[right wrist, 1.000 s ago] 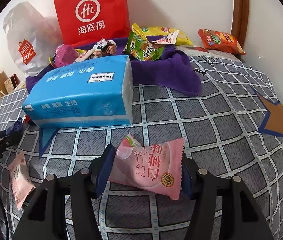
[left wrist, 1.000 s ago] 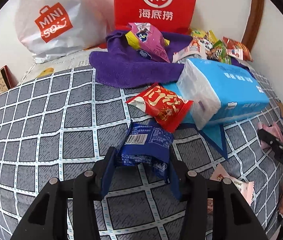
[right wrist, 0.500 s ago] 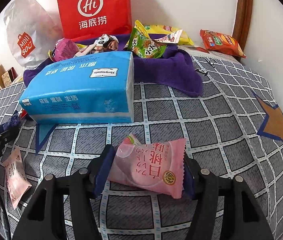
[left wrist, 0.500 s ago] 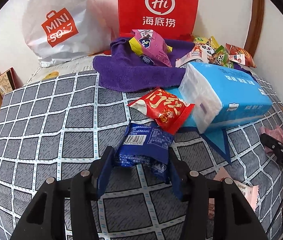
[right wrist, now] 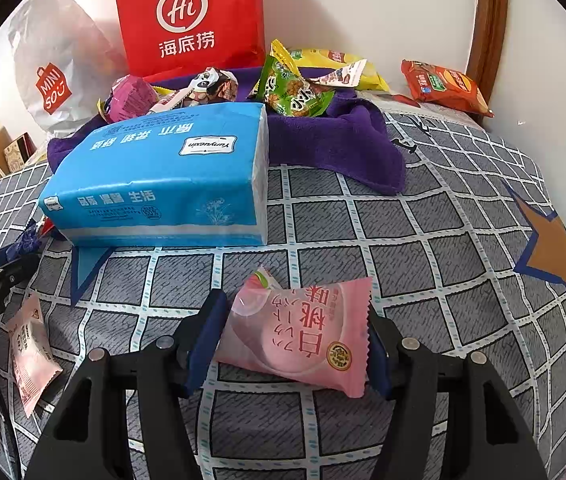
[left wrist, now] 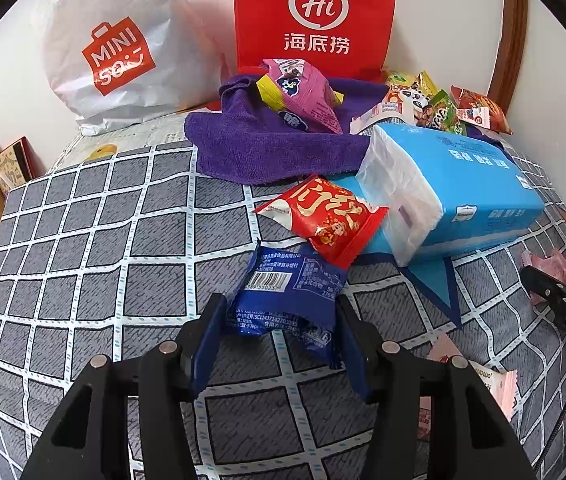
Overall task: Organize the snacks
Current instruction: 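Lift both held packets and carry them over the purple towel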
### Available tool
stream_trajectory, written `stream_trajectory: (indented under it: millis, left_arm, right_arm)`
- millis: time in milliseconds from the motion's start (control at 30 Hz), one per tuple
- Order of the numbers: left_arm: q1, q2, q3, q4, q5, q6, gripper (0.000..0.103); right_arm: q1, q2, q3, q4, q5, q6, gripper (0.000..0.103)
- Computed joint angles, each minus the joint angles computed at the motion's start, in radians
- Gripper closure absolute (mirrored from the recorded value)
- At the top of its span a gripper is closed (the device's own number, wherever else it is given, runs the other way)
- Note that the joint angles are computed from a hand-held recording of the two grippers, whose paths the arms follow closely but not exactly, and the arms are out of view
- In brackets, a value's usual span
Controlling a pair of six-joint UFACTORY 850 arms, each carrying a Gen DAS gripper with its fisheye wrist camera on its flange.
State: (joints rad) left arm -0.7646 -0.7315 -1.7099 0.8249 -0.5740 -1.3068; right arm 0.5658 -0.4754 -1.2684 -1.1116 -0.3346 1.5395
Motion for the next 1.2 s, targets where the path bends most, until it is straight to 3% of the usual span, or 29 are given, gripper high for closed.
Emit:
stream_trajectory:
  millis: [67, 200, 300, 567, 867, 1200]
  left_arm:
    - [0.004, 0.0, -0.012, -0.06, -0.015, 0.06, 0.056]
    - [0.02, 0.039, 0.016, -0.158, 0.032, 0.09, 0.057]
    - [0.008, 0.056, 0.015, -0.106, -0.006, 0.044, 0.057]
    - [-0.019, 0.107, -0.011, -0.06, -0.022, 0.003, 0.057]
    - [-0.019, 0.103, -0.124, -0.108, -0.012, 0.074, 0.057]
    - [-0.009, -0.007, -0.356, -0.151, -0.086, 0.188, 0.057]
  right_arm:
    - [-0.001, 0.004, 0.004, -0.003, 0.005, 0.005, 0.043]
    - [-0.004, 0.022, 0.025, -0.046, 0.007, 0.071, 0.043]
    - [-0.005, 0.042, 0.038, -0.072, -0.006, 0.104, 0.044]
    - [0.003, 0.137, 0.044, -0.13, -0.054, 0.126, 0.044]
    - [-0.006, 0.174, -0.067, 0.002, -0.067, -0.029, 0.043]
    - [-0.03, 0.107, -0.235, 0.153, -0.103, -0.248, 0.043]
